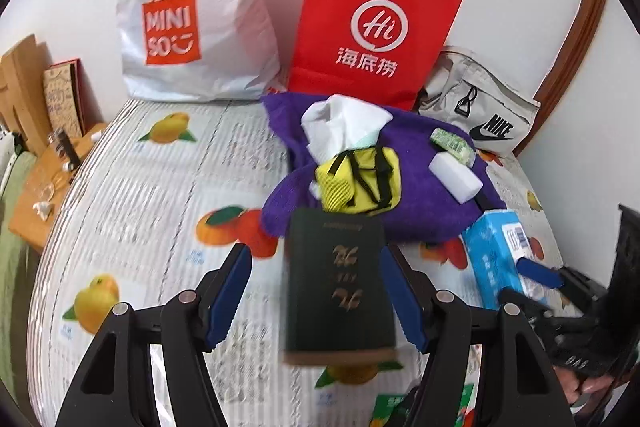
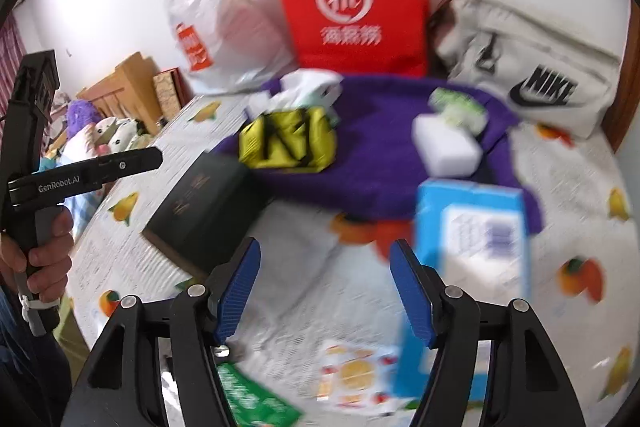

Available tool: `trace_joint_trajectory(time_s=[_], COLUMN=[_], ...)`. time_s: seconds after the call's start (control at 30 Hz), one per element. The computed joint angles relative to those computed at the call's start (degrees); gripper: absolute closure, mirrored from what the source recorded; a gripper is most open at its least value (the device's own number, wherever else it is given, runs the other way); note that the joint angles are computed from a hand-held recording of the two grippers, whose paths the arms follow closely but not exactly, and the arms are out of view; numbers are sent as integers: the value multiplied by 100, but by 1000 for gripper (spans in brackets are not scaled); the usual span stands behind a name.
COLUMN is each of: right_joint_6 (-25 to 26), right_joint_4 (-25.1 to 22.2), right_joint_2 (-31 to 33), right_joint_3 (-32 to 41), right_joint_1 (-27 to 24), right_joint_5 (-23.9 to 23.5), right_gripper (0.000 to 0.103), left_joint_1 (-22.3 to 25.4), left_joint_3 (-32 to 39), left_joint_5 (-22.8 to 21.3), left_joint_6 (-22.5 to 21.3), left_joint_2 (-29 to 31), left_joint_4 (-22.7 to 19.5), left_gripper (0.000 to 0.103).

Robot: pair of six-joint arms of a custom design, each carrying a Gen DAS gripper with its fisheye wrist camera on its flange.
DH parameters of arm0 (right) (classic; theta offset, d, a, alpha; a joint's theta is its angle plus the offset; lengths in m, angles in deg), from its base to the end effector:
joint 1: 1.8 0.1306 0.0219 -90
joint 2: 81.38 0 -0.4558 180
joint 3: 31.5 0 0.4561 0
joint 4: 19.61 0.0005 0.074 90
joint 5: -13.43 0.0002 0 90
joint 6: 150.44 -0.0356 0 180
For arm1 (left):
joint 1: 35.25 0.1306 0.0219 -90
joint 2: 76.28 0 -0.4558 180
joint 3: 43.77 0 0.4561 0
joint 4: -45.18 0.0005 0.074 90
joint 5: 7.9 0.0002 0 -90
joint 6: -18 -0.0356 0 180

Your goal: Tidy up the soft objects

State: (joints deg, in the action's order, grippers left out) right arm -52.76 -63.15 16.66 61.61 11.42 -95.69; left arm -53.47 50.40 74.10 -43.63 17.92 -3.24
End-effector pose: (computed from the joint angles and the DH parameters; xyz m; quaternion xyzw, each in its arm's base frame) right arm 0.5925 0.1507 0.4620 -0.2251 0.8961 0.1720 0.3417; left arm 0.5558 -0.1783 0.5030 -0.1072 0.9269 -0.0800 0.3508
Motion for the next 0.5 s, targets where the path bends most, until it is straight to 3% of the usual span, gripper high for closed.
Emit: trace_joint_trajectory(time_s=[0.13, 0.5], right_joint_6=[-38, 754], right_joint_4=[269, 225], right_joint_2=[-24, 377], right_joint_3=[-264, -224], right_joint_1=[239, 558], right_joint_5=[247, 618], right_gripper=[24, 23], left_joint_1=[41, 238], left_joint_3=[-291, -933], left_joint_5=[13, 152], left_joint_6=[-42, 9], left_joint_2=[-207, -620], left_joint_4=[81, 406], left_gripper=[38, 38])
